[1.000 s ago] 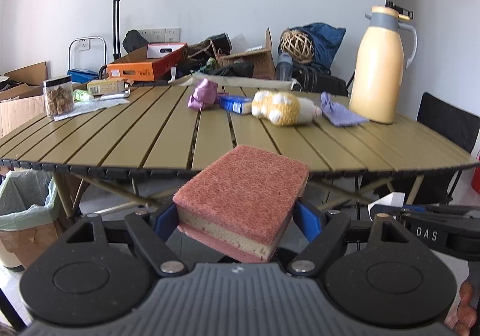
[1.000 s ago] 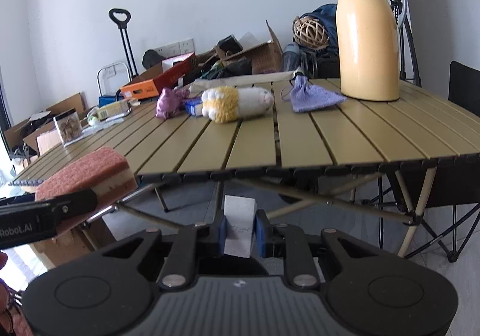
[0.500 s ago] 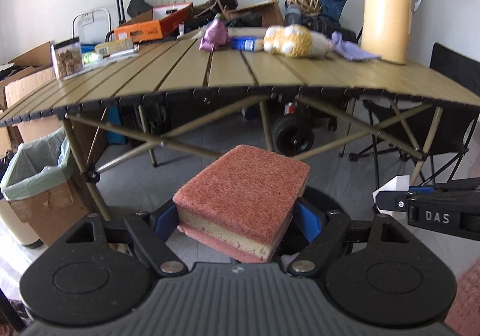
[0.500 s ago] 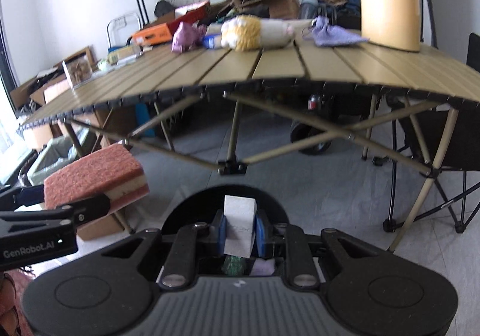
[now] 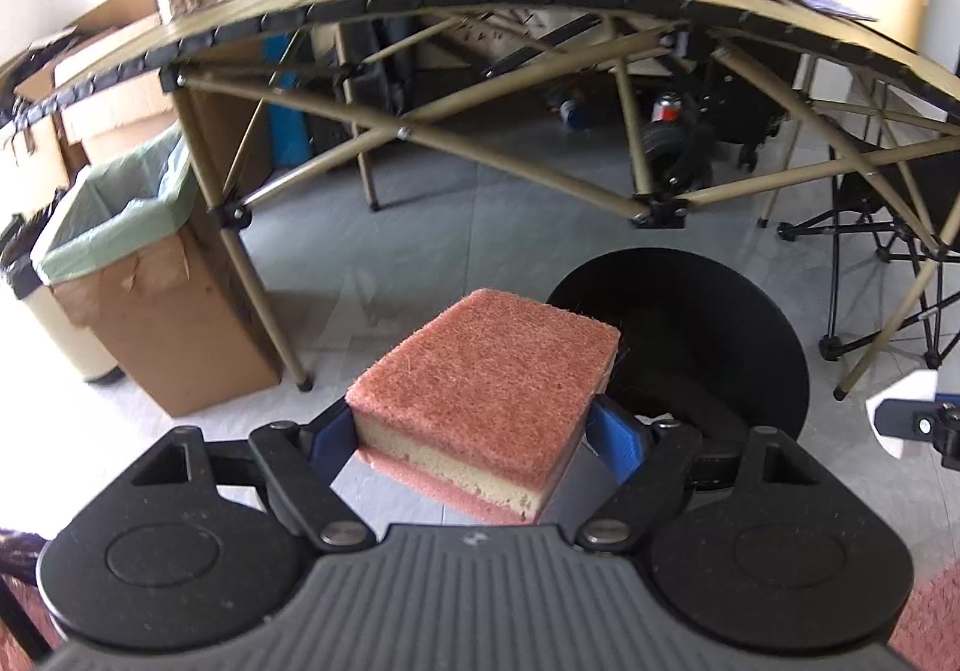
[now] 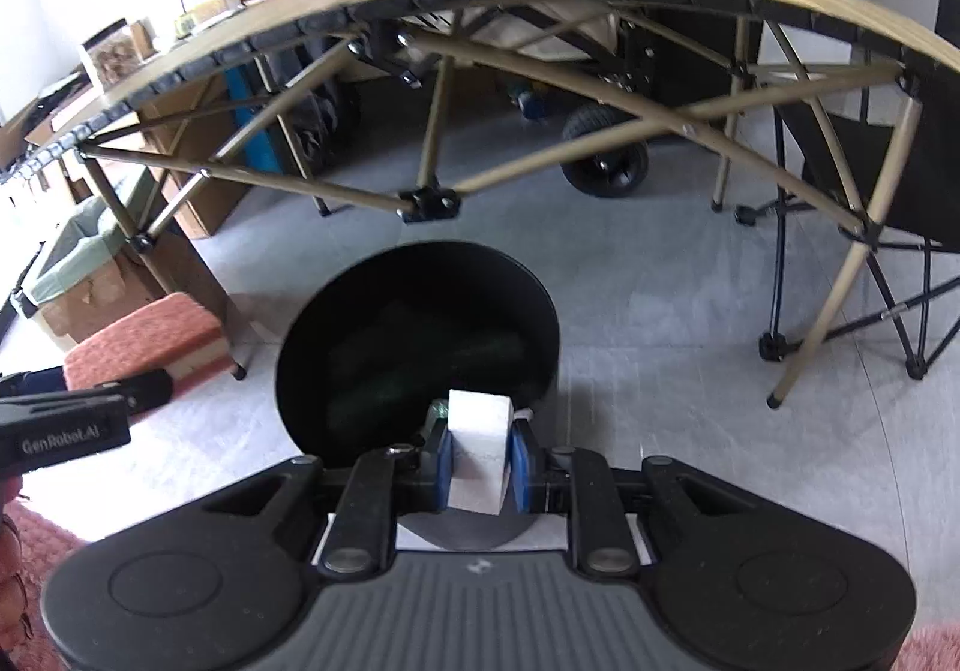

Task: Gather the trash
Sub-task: 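Carry the held wedge and sponge off the table down toward the black bin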

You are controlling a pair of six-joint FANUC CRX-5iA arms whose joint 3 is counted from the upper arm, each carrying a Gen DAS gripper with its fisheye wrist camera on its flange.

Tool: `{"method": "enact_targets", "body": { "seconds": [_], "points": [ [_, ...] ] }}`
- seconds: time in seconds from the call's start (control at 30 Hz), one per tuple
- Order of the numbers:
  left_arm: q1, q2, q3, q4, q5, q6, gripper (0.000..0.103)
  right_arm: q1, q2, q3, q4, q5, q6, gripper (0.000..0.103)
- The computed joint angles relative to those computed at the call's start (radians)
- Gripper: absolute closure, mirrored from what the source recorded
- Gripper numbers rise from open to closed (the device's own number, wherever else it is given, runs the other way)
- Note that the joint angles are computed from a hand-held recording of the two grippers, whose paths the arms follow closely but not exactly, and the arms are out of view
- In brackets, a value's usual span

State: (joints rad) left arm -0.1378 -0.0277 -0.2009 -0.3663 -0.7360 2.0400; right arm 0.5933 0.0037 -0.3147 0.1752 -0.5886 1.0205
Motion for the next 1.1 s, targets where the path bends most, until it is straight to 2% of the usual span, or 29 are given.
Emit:
{"method": "enact_targets", "body": {
  "seconds": [0.5,1.1],
  "points": [
    [0.011,0.043,0.047,-0.018,-0.066,0.051,0.022,-0.015,0.054,0.069,-0.057,-0.059,0.037,0.084],
    [0.089,0.037,0.021,0.060,-0.053,0.014,0.022,0.014,0.209,0.242,-0.116,-0.121,0.098,0.084]
  ]
}}
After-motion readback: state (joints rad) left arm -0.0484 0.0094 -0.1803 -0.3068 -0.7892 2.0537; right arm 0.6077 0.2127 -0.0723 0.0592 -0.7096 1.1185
